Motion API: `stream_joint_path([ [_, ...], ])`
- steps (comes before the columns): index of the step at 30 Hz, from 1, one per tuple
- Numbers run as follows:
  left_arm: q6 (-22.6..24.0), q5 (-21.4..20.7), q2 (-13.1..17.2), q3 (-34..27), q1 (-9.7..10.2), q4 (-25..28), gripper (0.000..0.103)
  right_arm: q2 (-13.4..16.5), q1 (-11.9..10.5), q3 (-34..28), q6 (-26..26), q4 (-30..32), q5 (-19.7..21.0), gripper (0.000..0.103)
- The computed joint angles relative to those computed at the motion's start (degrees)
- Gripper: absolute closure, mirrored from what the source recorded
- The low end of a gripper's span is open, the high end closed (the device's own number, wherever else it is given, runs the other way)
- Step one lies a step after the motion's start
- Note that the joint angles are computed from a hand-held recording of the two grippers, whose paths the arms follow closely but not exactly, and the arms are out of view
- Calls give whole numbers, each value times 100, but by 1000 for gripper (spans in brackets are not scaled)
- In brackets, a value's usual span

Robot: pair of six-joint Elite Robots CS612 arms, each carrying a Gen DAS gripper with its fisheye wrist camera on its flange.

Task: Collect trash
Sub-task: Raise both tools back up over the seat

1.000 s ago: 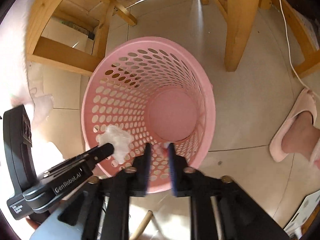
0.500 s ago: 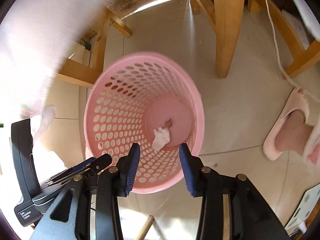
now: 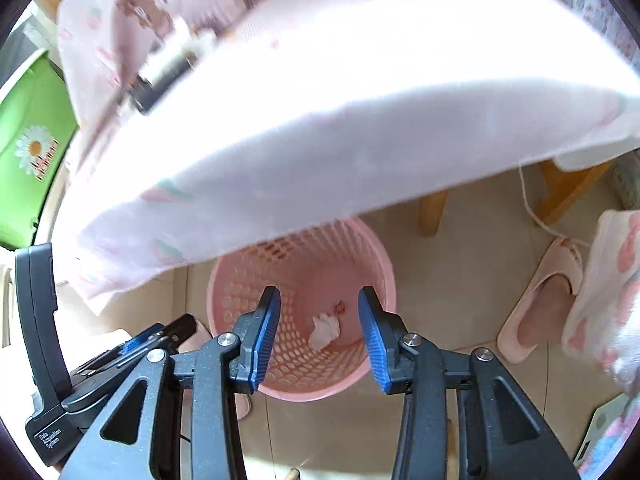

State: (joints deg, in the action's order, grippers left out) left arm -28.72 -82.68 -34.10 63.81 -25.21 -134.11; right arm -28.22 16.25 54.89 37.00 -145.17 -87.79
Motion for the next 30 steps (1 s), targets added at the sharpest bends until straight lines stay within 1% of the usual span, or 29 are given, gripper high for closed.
stream_joint_path([
  [1, 13, 56, -59, 79, -7, -148, 61, -55, 10, 73, 4, -103, -96, 60],
  [3, 51, 131, -174, 220, -7, -399, 54, -153, 28, 184, -112, -298, -275, 60],
  [5, 96, 245, -275, 334, -14, -629, 50, -221, 70, 235, -352, -500, -538, 60],
  [7, 159, 363, -365, 442, -18, -872, 48, -268, 116, 252, -615, -677, -766, 60],
  [8, 215, 407, -395, 465, -20, -958, 46, -288, 137, 256, -773, -767, -853, 60],
  [10, 437, 401, -442, 473, -16, -1056, 46, -322, 172, 254, -1089, -899, -990, 59],
  [12, 620, 481, -484, 442, -18, -1096, 46, -363, 191, 258, -1361, -1067, -982, 56],
  [14, 764, 518, -514, 378, -6, -1157, 46, -371, 187, 161, -1633, -1139, -907, 56],
  [16, 937, 592, -509, 240, 11, -1165, 46, -328, 170, -37, -1898, -1166, -830, 54],
  [17, 1048, 645, -493, 143, 18, -1155, 43, -302, 168, -144, -2021, -1165, -823, 52],
  [18, 1156, 655, -466, 50, 35, -1172, 37, -272, 159, -252, -2145, -1167, -834, 50],
  [20, 1359, 755, -366, -197, 48, -1186, 32, -190, 145, -516, -2490, -1175, -931, 48],
  [22, 1533, 900, -243, -462, 77, -1134, 31, -107, 134, -759, -2787, -1153, -1130, 46],
  [24, 1721, 886, -104, -707, 125, -1154, 30, -30, 99, -937, -2893, -1198, -1139, 46],
  [25, 1742, 845, -59, -750, 148, -1301, 30, 6, 74, -996, -2885, -1246, -1093, 46],
  [26, 1649, 848, -5, -798, 179, -1444, 30, 44, 59, -1046, -2849, -1279, -1084, 46],
  [27, 1457, 864, 35, -842, 204, -1482, 30, 75, 51, -1064, -2795, -1311, -1092, 46],
  [28, 1255, 767, 57, -863, 238, -1451, 30, 117, 38, -1093, -2729, -1322, -1079, 46],
  [30, 999, 415, 109, -924, 318, -1263, 30, 176, 15, -1096, -2557, -1285, -1055, 46],
])
